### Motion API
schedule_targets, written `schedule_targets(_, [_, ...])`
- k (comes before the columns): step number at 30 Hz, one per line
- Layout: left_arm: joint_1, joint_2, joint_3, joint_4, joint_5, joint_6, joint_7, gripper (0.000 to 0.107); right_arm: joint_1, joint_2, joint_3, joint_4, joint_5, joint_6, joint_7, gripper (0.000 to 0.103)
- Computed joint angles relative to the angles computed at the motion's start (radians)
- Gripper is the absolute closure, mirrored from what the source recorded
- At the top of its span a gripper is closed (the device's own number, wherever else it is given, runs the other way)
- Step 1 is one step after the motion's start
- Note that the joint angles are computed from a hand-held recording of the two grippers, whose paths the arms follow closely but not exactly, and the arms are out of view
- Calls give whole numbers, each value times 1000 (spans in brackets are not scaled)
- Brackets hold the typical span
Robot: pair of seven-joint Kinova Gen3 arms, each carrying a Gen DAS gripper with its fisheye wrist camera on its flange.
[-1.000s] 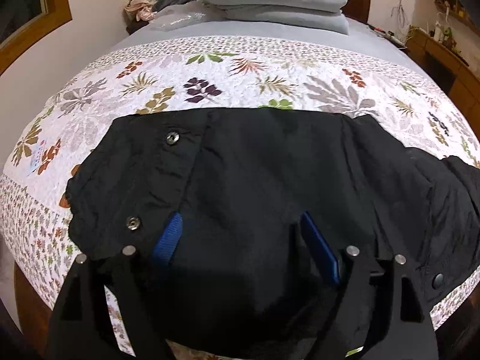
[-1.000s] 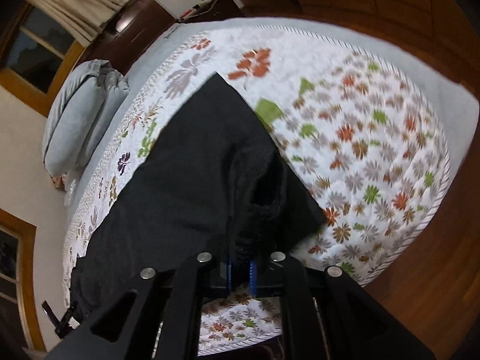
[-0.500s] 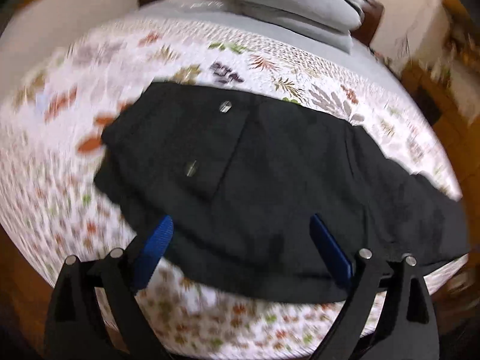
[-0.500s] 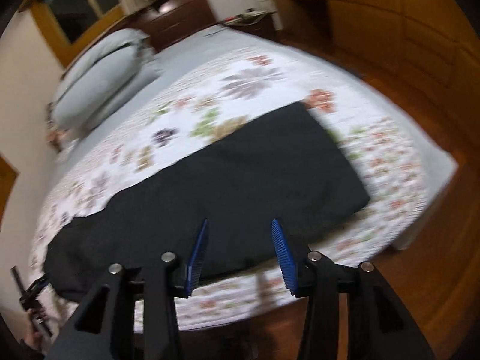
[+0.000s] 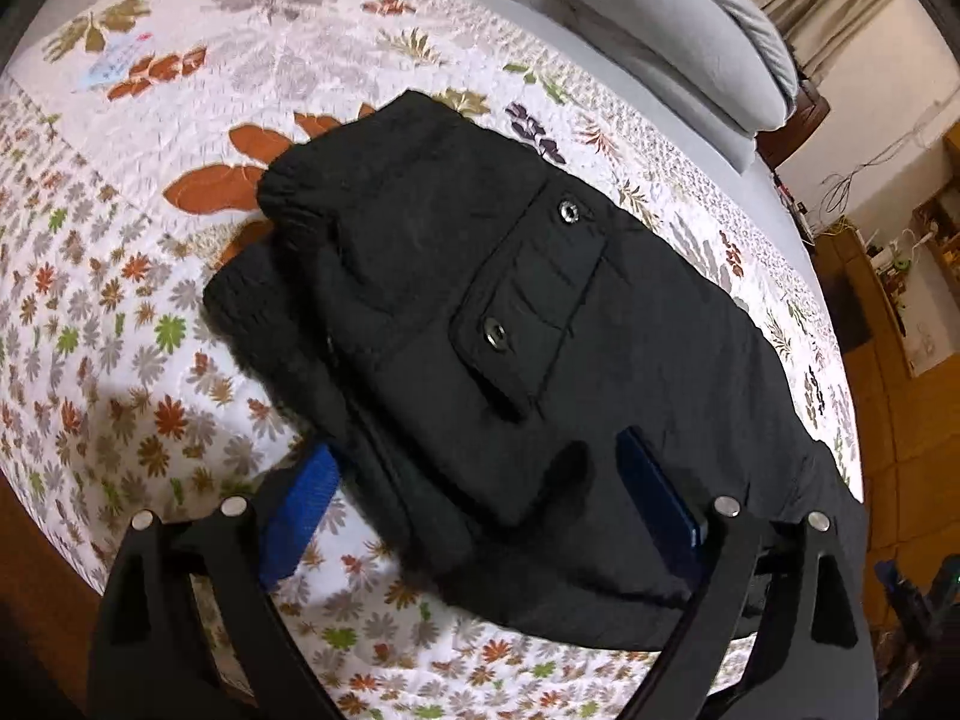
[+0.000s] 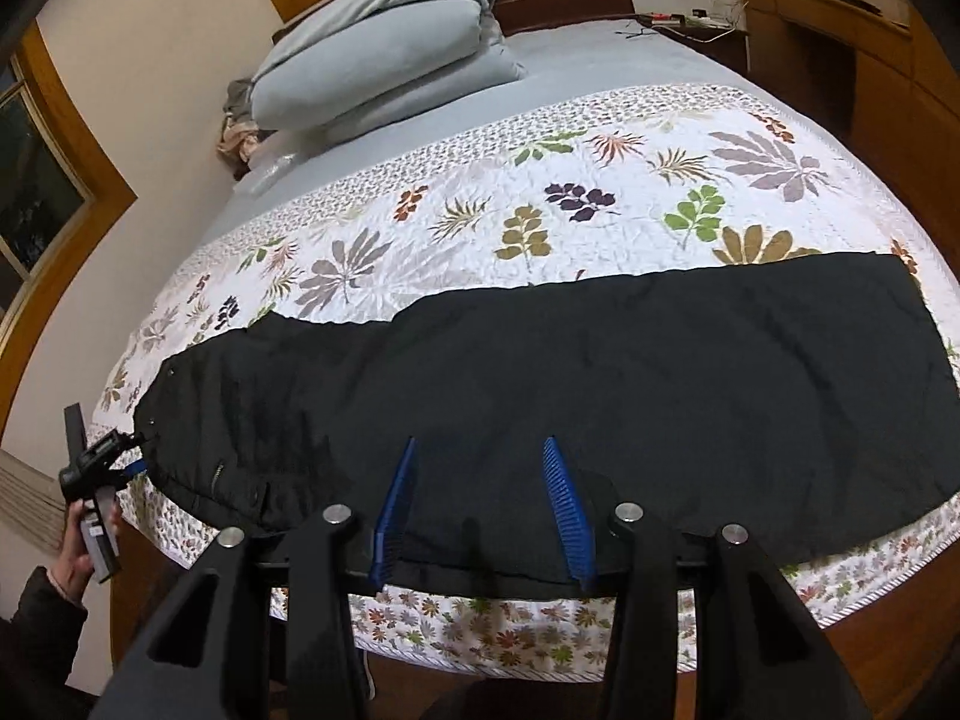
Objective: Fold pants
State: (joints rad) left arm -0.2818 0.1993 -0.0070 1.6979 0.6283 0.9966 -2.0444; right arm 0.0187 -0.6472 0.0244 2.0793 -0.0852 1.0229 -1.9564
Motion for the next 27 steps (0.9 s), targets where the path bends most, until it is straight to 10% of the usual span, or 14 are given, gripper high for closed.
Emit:
schedule_targets(5, [-131, -60, 58, 27, 47, 62, -81, 23, 0, -7, 23, 17, 1, -7, 10, 58])
schedule_targets(8, [-79, -52, -40, 19, 125, 96, -116, 23, -9, 5, 37, 36, -18, -37, 14, 58])
schedule_targets(15, [-27, 28, -16, -26, 70, 52, -23, 26, -4, 12, -11, 32, -2, -37, 13, 58])
schedule_targets(23, [-24, 51, 8, -48, 17, 21, -15, 71, -10, 27, -9, 40, 0, -50, 11, 58])
schedule_targets(27, [-26, 63, 14, -67, -1, 34, -28, 77, -33, 43, -3, 58, -28, -70, 13, 58])
